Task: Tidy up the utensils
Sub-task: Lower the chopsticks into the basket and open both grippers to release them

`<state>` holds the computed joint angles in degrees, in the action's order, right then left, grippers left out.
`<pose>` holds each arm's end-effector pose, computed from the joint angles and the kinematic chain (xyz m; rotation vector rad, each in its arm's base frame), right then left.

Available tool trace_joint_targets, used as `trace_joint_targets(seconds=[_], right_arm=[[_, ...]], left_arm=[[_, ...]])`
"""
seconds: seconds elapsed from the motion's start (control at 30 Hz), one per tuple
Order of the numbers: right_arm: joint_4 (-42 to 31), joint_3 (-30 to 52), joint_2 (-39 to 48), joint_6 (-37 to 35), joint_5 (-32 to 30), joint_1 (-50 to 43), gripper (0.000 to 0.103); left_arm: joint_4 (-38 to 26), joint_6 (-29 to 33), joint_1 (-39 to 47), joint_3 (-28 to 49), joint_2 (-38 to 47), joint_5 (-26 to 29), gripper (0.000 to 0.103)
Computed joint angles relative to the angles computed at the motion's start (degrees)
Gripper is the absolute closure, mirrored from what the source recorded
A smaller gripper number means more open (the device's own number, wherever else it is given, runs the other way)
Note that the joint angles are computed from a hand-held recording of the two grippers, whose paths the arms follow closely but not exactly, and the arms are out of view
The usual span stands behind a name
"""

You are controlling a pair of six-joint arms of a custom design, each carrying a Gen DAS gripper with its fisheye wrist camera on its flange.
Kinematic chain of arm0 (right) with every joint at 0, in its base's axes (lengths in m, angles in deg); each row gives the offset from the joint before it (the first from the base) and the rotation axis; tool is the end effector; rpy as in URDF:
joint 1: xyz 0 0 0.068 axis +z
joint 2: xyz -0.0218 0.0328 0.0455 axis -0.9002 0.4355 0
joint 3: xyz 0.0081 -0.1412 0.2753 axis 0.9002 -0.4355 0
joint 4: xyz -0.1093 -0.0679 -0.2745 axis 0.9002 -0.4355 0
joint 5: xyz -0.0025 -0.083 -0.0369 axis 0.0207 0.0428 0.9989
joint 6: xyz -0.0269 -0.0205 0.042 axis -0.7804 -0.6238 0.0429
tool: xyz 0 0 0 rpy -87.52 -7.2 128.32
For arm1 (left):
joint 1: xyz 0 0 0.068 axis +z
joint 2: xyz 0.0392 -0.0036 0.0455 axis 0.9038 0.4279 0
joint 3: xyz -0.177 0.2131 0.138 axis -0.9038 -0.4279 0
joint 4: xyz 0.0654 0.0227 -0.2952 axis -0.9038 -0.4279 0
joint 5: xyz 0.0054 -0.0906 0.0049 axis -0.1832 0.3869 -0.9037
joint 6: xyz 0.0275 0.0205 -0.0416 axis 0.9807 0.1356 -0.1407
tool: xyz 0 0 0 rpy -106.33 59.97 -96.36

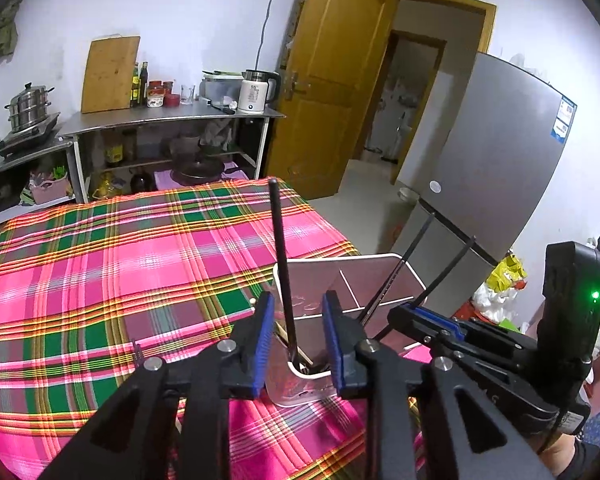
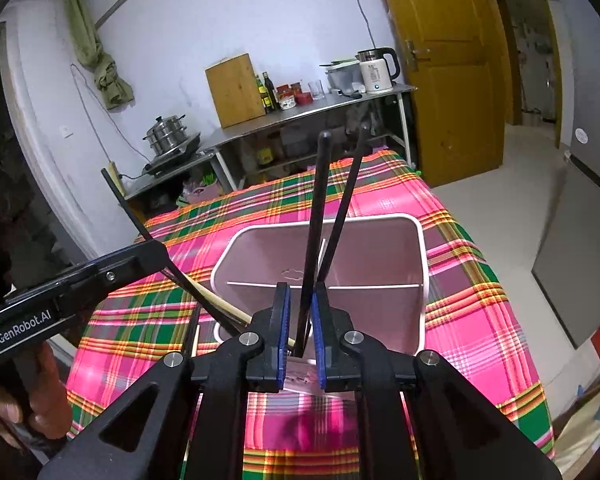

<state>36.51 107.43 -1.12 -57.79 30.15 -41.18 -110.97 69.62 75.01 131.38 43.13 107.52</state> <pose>0.2520 0.1039 0.3037 0.0608 2.2488 0.3557 0.2816 0.0298 0.3198 0.4052 2.2249 -0.5245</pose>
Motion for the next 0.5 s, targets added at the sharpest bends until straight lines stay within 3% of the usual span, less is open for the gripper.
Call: trace_joint_targets(seconds=[0.5], right_arm=[[-3.29,-0.76,-6.45,0.42,4.66,3.37,0.086]], left_arm=[[-3.45,2.49,5.63,-1.47,-4.38,3.45,0.073]])
